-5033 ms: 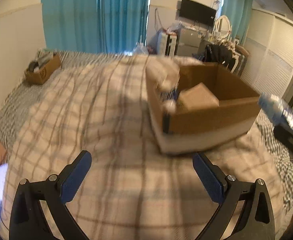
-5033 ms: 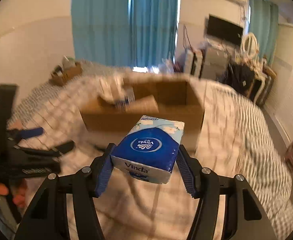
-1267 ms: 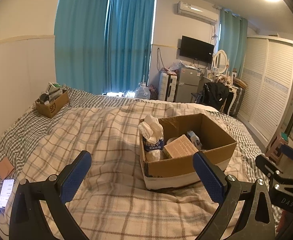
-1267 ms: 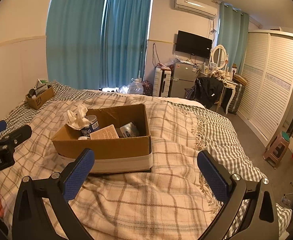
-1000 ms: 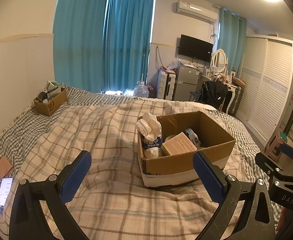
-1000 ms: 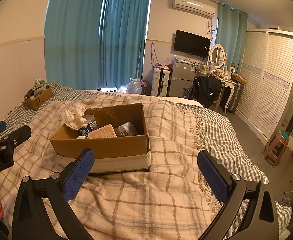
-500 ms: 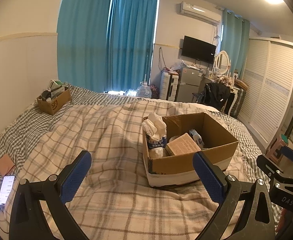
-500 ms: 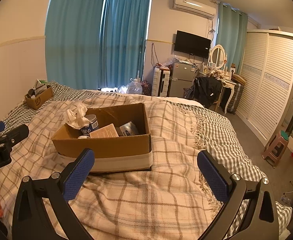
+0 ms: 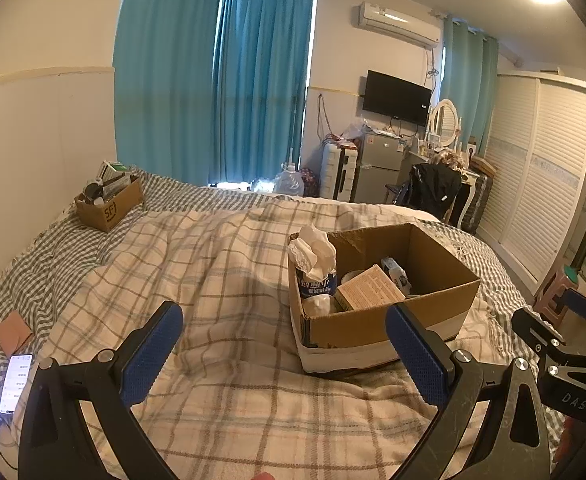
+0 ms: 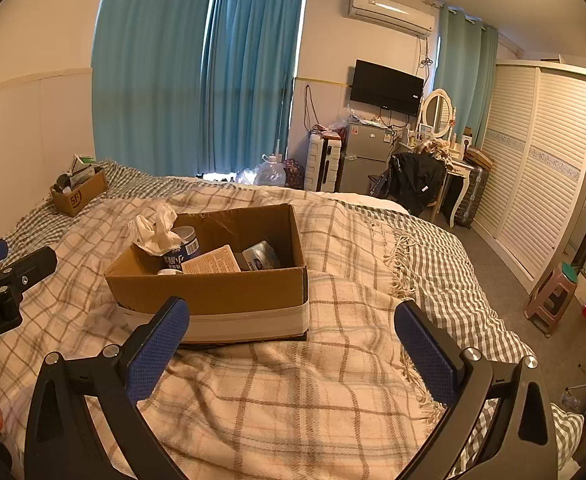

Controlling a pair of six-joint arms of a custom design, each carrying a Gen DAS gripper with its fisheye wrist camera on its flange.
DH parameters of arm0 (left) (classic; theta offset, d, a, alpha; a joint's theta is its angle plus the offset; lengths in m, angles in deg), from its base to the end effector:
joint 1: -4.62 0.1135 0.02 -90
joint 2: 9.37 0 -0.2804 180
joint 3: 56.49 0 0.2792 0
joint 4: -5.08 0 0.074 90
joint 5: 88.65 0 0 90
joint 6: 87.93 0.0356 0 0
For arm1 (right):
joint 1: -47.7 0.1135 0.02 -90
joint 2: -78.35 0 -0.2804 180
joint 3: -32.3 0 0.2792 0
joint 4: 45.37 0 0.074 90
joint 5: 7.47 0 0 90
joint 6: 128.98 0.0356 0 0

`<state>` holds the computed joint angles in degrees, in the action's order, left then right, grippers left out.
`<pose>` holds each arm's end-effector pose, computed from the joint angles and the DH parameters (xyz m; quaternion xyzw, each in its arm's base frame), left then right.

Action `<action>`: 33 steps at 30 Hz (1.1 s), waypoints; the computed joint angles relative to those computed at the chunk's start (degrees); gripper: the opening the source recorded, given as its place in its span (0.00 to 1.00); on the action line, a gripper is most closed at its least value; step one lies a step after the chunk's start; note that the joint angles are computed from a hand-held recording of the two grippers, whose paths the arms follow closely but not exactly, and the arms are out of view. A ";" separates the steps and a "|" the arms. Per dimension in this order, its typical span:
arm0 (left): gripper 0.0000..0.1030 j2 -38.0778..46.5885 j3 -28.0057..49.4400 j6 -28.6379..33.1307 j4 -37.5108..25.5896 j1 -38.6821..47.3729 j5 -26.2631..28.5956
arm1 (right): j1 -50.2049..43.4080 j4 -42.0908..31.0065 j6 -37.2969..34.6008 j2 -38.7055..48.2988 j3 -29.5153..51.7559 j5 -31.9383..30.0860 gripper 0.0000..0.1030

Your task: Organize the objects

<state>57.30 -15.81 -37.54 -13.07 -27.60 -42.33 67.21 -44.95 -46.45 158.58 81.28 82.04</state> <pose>0.2090 -0.1026 0.1792 -0.1997 0.8438 0.0653 0.4939 0.2876 0.1022 0.1888 -0.2049 0.8451 0.0555 0.4906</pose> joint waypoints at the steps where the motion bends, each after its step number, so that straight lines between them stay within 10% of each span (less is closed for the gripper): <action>1: 1.00 0.09 0.21 0.02 -0.06 0.08 -0.04 | 0.11 0.04 -0.01 0.15 0.07 0.13 0.99; 33: 1.00 12.50 7.02 0.10 1.91 1.47 0.81 | -3.57 1.59 -0.87 8.37 4.81 -2.52 0.99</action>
<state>69.80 -8.79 -37.44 -11.17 -26.13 -41.52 63.63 -43.36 -47.33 166.96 86.09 79.52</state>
